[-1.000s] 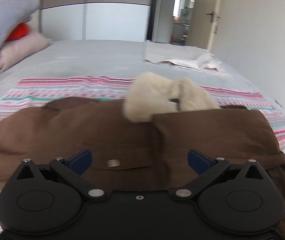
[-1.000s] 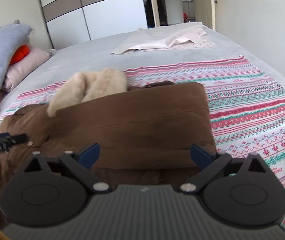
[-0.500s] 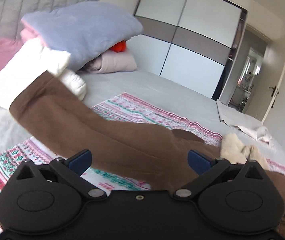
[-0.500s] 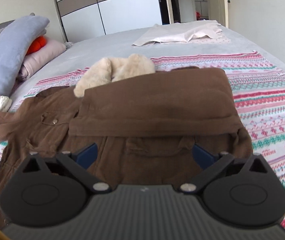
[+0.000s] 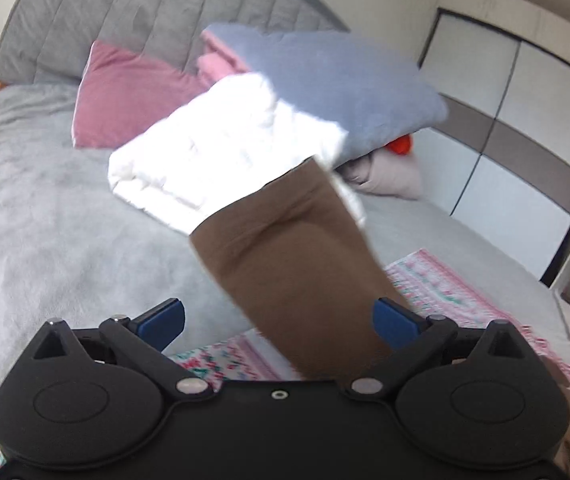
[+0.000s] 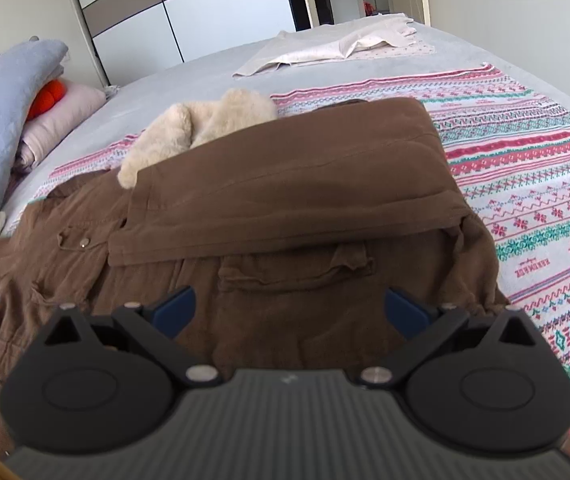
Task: Fold large clothes
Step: 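Grasp the brown sleeve end with the left tool and fold it onto the coat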
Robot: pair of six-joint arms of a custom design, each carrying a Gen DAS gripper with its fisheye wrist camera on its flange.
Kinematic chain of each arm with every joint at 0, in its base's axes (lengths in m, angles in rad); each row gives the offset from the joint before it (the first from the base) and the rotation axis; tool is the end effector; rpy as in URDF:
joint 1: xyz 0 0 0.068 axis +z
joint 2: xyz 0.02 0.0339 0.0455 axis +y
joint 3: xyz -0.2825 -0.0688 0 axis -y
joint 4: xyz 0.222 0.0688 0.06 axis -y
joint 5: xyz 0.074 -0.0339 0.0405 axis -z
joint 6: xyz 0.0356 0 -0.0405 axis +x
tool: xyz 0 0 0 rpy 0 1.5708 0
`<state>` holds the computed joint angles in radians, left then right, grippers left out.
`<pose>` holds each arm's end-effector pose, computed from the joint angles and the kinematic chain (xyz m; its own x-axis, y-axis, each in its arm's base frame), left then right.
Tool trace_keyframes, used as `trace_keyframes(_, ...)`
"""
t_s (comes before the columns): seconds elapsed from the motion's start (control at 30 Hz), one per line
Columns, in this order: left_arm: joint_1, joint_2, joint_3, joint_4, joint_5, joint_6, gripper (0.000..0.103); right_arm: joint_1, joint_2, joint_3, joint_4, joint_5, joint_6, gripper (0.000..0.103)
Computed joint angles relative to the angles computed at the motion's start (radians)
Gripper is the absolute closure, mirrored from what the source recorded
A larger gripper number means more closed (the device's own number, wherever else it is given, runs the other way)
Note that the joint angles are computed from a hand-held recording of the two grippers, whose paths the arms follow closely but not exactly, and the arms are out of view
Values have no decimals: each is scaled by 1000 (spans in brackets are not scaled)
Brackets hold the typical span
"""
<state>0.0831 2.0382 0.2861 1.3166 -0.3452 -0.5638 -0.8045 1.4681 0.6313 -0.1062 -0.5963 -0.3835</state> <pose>0.2618 0.0339 0.0912 -0.1502 -0.5171 -0.8426 -0.5491 0.7524 -0.3639 0.1843 -0.1627 0.1861 -0.6579 0.2371 -0.7148 0.1307 0.9707 0.2017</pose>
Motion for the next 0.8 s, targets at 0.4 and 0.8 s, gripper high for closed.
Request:
trace_keyframes(0.4,159,107,222,-132,197,-90,78,97,65,-22,96,121,21,1)
trace_keyframes(0.8,-156,-356,235,-157,92,81,97,123,53,-26,103,97,22,1)
